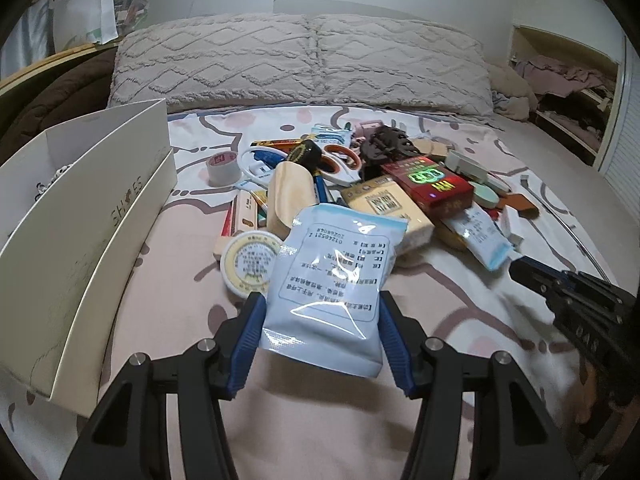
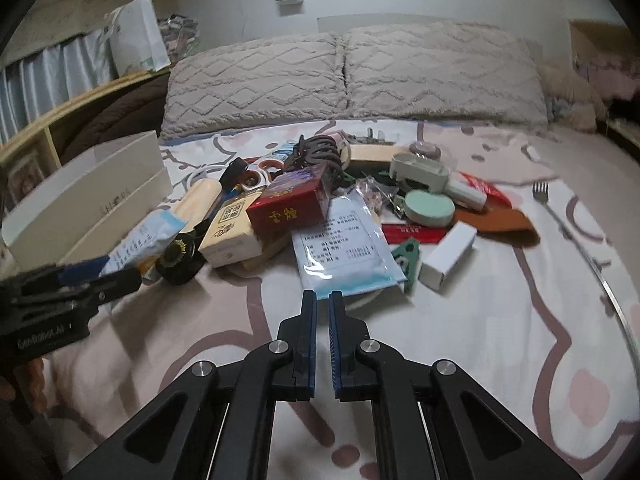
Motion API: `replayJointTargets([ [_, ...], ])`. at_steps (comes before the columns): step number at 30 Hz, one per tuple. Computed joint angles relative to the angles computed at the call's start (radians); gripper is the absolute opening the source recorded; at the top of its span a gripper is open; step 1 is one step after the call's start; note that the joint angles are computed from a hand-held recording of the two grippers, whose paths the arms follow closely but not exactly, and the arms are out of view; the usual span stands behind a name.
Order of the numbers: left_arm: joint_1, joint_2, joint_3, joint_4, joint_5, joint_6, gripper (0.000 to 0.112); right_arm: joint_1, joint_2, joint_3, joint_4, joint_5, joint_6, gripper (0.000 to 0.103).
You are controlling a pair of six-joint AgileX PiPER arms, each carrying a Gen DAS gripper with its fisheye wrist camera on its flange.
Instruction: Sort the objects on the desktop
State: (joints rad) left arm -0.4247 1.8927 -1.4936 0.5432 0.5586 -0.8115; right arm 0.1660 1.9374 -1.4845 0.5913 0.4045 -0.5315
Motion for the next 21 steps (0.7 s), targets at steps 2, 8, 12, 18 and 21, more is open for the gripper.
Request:
replayJointTargets([
  [2, -0.009, -0.023, 0.036, -0.002, -0.01, -0.001, 0.056, -0.024, 0.006, -0.006, 0.061, 0.039, -0.032, 0.006],
  [8, -0.035, -0.069, 0.119, -0.044, -0.02, 0.033, 0.056, -0.058, 0.026, -0.038, 0.131, 0.119, -0.058, 0.007],
  [12, -0.039, -0.094, 0.167, -0.091, -0.036, 0.072, 0.056, -0.049, 0.018, -0.035, 0.122, 0.122, -0.069, 0.007],
  [18, -0.055, -0.114, 0.191, -0.114, -0.046, 0.11, 0.056, -0.029, 0.013, -0.054, -0.008, 0.1, 0.026, 0.065],
  [21, -0.055, -0.1, 0.182, -0.127, -0.037, 0.125, 0.057, -0.017, 0.019, -0.089, -0.085, 0.096, 0.074, 0.065],
])
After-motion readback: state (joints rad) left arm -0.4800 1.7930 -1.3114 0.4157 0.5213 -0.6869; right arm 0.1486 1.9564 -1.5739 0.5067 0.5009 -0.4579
